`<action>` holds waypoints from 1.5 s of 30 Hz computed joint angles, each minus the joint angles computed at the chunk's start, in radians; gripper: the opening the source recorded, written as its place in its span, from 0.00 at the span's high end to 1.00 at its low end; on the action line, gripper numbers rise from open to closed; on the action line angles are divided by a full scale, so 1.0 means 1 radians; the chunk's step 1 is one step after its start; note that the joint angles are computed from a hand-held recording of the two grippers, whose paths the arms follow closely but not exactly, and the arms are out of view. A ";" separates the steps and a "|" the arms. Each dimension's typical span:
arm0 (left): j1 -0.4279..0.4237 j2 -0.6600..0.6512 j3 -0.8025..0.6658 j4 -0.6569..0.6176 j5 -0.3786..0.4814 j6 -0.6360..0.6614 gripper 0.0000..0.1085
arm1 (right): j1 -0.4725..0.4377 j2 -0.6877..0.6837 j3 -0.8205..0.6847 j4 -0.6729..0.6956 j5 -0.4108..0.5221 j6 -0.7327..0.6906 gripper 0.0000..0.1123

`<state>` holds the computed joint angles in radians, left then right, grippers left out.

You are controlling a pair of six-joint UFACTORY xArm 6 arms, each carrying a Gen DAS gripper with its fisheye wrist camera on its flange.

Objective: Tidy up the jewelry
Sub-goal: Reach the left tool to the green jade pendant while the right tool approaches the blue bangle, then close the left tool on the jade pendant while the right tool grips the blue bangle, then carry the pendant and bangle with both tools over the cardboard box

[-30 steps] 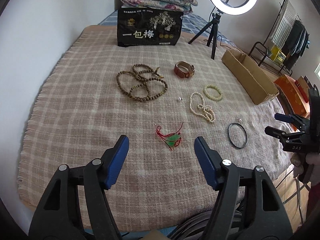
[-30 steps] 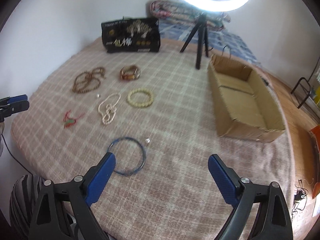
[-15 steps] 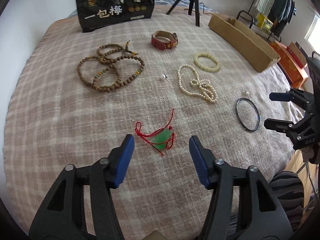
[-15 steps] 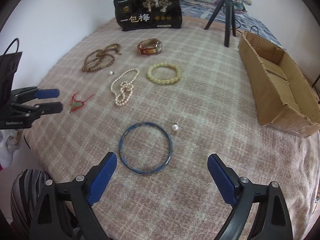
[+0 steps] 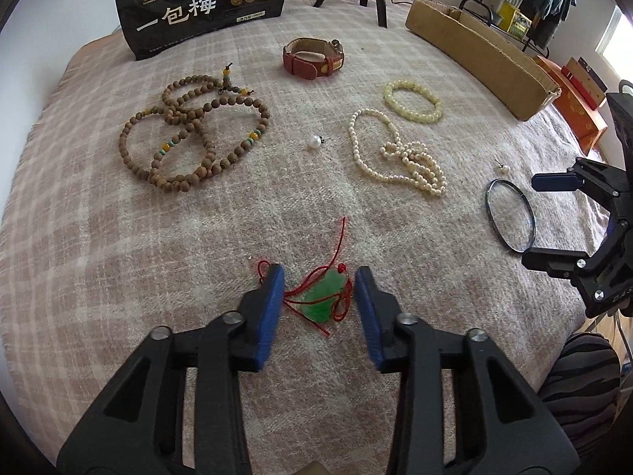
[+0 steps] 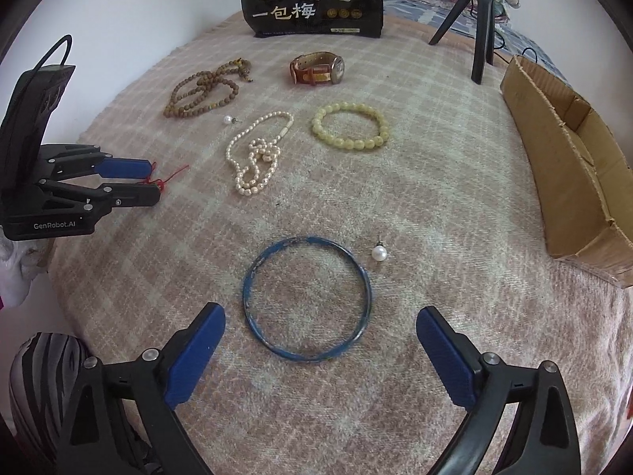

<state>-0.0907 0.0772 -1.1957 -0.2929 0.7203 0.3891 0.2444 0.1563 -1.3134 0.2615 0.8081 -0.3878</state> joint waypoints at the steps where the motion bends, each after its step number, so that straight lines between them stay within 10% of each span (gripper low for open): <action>1: -0.001 0.002 0.000 0.001 0.004 0.000 0.75 | 0.004 0.006 -0.005 -0.006 0.001 0.005 0.12; 12: -0.002 -0.009 0.024 -0.015 -0.016 0.007 0.85 | 0.041 0.038 -0.018 -0.108 -0.008 0.066 0.12; 20: -0.004 -0.030 0.048 -0.016 -0.032 -0.021 0.86 | 0.037 0.026 -0.016 -0.091 0.000 0.055 0.34; 45: -0.008 -0.102 0.115 -0.007 -0.100 -0.052 0.96 | 0.011 -0.080 0.067 -0.040 -0.041 0.058 0.34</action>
<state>-0.0988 -0.0246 -1.0804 -0.2997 0.6199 0.3368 0.2557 0.0759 -1.2464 0.2214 0.7667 -0.3298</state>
